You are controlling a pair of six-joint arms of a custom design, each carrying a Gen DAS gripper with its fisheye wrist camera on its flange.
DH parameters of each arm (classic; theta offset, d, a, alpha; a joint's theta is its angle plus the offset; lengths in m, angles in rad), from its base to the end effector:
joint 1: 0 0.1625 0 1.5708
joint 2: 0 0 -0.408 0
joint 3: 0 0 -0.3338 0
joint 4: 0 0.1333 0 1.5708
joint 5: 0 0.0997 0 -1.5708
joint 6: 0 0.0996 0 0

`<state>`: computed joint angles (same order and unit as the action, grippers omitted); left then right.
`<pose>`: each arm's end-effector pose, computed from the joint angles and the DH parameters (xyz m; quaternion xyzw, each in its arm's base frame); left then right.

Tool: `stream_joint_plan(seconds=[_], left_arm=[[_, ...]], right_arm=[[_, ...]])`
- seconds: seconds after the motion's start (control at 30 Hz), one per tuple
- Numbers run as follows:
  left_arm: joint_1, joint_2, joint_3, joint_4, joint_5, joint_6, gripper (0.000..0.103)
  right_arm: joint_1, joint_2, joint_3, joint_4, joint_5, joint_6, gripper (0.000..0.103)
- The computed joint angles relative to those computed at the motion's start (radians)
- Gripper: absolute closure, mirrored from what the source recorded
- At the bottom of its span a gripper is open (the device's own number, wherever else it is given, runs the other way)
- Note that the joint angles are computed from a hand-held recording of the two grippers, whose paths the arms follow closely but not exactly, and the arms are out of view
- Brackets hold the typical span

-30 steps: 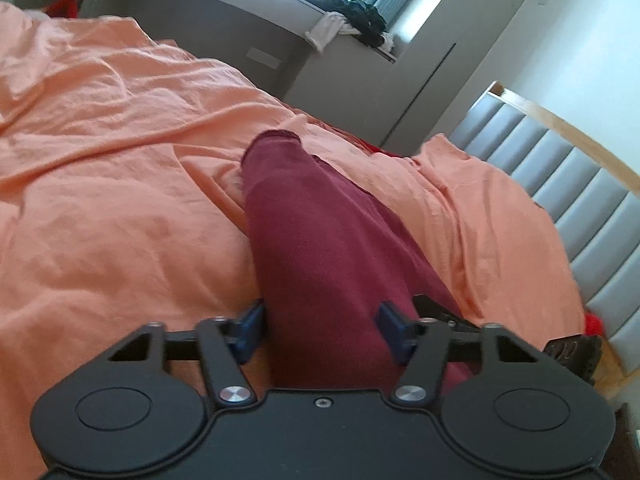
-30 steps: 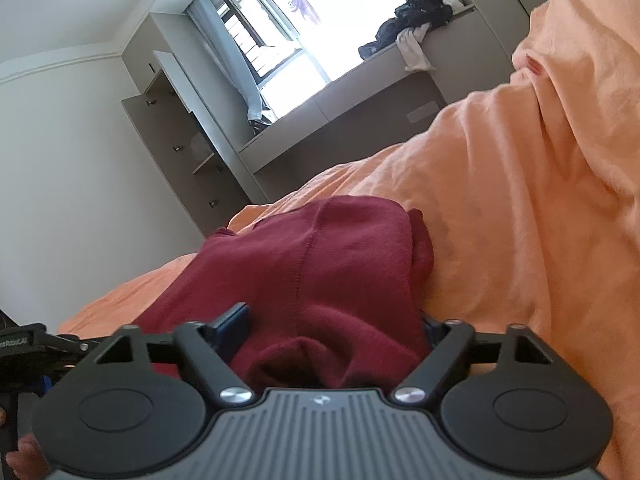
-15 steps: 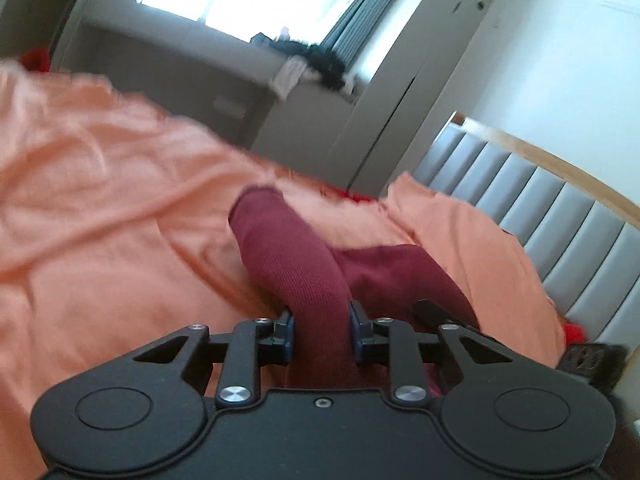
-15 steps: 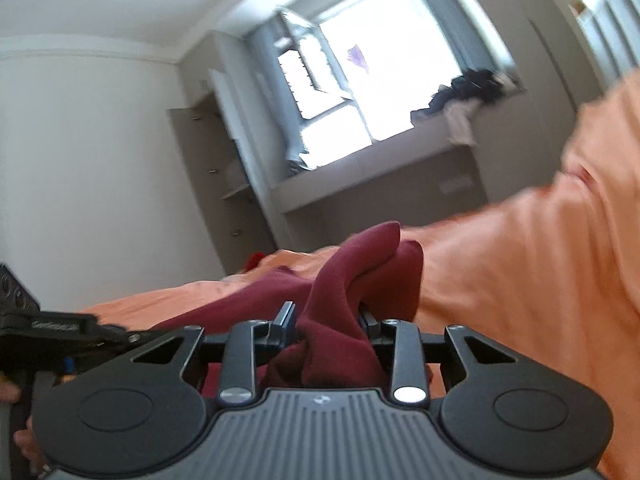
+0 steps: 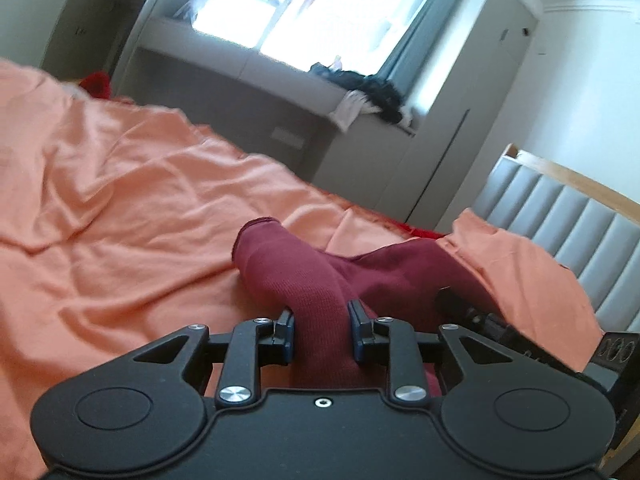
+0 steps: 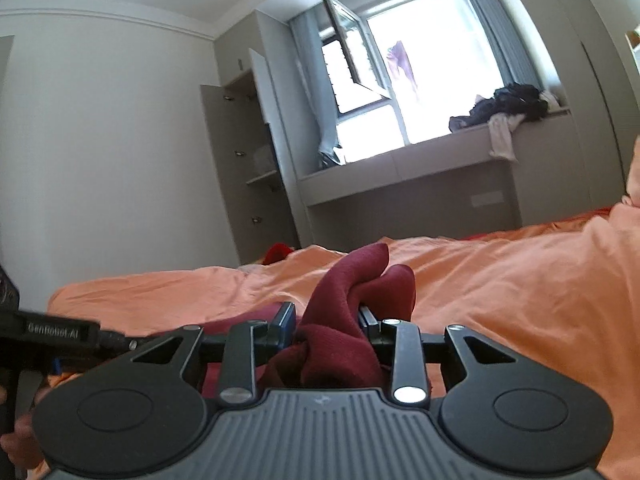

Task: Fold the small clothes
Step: 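Close both grippers on the bundle and fold it over onto itself, then open both grippers to release the folded sweater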

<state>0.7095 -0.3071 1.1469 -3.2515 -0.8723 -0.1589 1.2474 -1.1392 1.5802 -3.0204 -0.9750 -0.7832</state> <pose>-0.4291 -0.6286 0.0608 0.1640 0.8535 -0.4872 0.0854 -0.0098 -0.6247 0.4310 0.3288 -0.7826 0.5280 0.0241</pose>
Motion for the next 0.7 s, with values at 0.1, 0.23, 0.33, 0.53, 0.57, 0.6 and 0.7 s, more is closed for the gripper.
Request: stream_joint_plan(seconds=[0.1, 0.23, 0.33, 0.53, 0.57, 0.6, 0.7], left_arm=[[0.007, -0.013, 0.028, -0.002, 0.0, -0.024, 0.072], [0.006, -0.019, 0.038, 0.019, 0.023, -0.06, 0.068], [-0.003, -0.016, 0.031, 0.041, 0.066, -0.092, 0.055], [-0.024, -0.024, 0.048, 0.075, 0.158, -0.14, 0.026], [-0.028, -0.026, 0.051, 0.079, 0.171, -0.147, 0.024], [-0.033, -0.026, 0.054, 0.082, 0.187, -0.152, 0.02], [-0.052, -0.021, 0.059, 0.083, 0.245, -0.144, 0.012]], right_arm=[[-0.008, -0.004, 0.004, -0.008, -0.021, 0.012, 0.06], [-0.018, -0.011, 0.009, -0.014, -0.049, 0.026, 0.05], [-0.017, -0.011, 0.01, -0.019, -0.077, 0.033, 0.045], [-0.011, -0.018, 0.033, -0.041, -0.127, 0.03, 0.015], [-0.01, -0.02, 0.04, -0.049, -0.134, 0.03, 0.011], [-0.008, -0.025, 0.052, -0.06, -0.143, 0.029, 0.008], [-0.002, -0.035, 0.084, -0.107, -0.165, 0.028, 0.0]])
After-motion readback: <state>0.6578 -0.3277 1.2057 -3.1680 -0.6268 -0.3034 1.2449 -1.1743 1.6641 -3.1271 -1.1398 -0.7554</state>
